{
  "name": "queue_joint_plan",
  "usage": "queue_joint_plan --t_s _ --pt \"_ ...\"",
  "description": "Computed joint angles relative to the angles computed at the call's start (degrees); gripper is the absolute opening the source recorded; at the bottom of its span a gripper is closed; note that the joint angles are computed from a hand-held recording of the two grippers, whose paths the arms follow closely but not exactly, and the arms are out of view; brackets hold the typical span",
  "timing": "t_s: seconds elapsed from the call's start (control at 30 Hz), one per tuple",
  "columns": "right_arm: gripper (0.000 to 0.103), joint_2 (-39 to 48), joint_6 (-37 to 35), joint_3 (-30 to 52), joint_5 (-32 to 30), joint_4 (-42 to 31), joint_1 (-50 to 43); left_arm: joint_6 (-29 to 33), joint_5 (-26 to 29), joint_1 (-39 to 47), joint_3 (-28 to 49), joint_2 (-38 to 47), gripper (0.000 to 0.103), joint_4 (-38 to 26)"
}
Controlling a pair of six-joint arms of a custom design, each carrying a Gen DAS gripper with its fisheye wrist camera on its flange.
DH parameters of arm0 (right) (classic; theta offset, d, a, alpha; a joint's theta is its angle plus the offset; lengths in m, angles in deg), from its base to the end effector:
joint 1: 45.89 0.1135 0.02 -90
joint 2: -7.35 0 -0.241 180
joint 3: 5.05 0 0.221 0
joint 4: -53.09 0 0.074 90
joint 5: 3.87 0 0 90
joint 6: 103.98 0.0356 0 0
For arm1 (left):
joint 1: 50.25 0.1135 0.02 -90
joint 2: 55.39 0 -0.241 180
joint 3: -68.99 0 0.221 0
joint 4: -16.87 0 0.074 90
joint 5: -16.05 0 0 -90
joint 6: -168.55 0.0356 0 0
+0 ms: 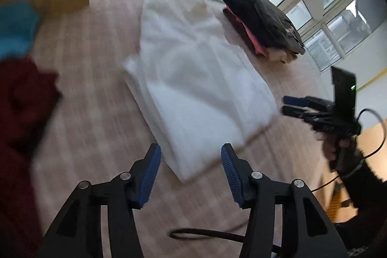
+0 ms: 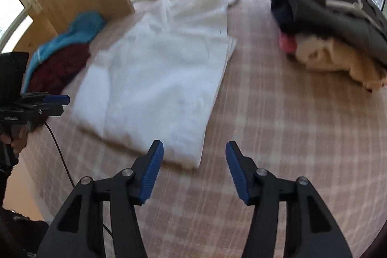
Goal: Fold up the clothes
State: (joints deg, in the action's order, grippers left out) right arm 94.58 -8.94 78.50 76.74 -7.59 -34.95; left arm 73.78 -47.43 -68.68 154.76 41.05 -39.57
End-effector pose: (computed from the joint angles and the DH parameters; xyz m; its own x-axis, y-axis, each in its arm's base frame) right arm 0.2700 0.0581 0.2417 -0.9043 -0.0865 -0.4181 -0.1778 0.9666 0.1845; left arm 0.2847 -0.1116 0.2145 -0.9082 0.2242 -0.3534 0.3734 0.8154 -0.4423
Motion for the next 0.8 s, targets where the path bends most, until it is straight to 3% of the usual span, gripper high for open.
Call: queue_joint_plan --t_s 0.1,0.13,0.17,0.2,0.3,0.43,0.57,0.63,0.73,0.8 --pt "0.053 1.1 0.3 -1.0 1.0 1.6 1.7 -3.1 -1.8 -1.5 -1.4 1.7 0.047 2.7" --pt "0.044 1.8 0.0 -0.9 0.4 1.7 1.9 -4.2 -0.7 -1.5 -2.3 1.8 0.046 4.1" --pt "0.031 2.4 -0.3 -0.8 -0.2 1.9 2.1 -5.2 0.8 -1.1 -3.1 1.7 0.033 5.6" --pt "0.019 2.8 -0.5 -0.5 -0.5 1.7 2.3 -6.1 2.1 -0.6 -3.5 2.0 0.009 6.5" --pt "0.006 2.0 -1.9 1.4 -0.8 -0.4 2.5 -7.7 4.4 0.4 -3.9 2.4 0.004 8.0" --pt "0.004 3.4 -4.3 3.9 0.7 -4.3 2.0 -5.0 -0.7 -1.7 -5.3 -0.3 0.003 6.9" --pt "0.006 3.7 -3.7 4.1 4.5 -5.8 3.5 -6.3 -0.6 -0.7 -7.6 -0.8 0.006 7.9" --pt "0.016 2.0 -3.3 6.4 8.0 -8.7 4.4 -5.4 -2.9 -0.4 -6.3 -2.5 0.011 5.6" --pt "0.016 -0.6 -2.7 9.3 10.6 -9.7 4.3 -3.3 -7.4 0.0 -2.3 -5.0 0.009 2.0" --pt "0.016 -0.9 -2.2 10.9 7.8 -7.7 4.3 -1.4 -8.3 0.2 1.1 -5.1 0.009 1.5"
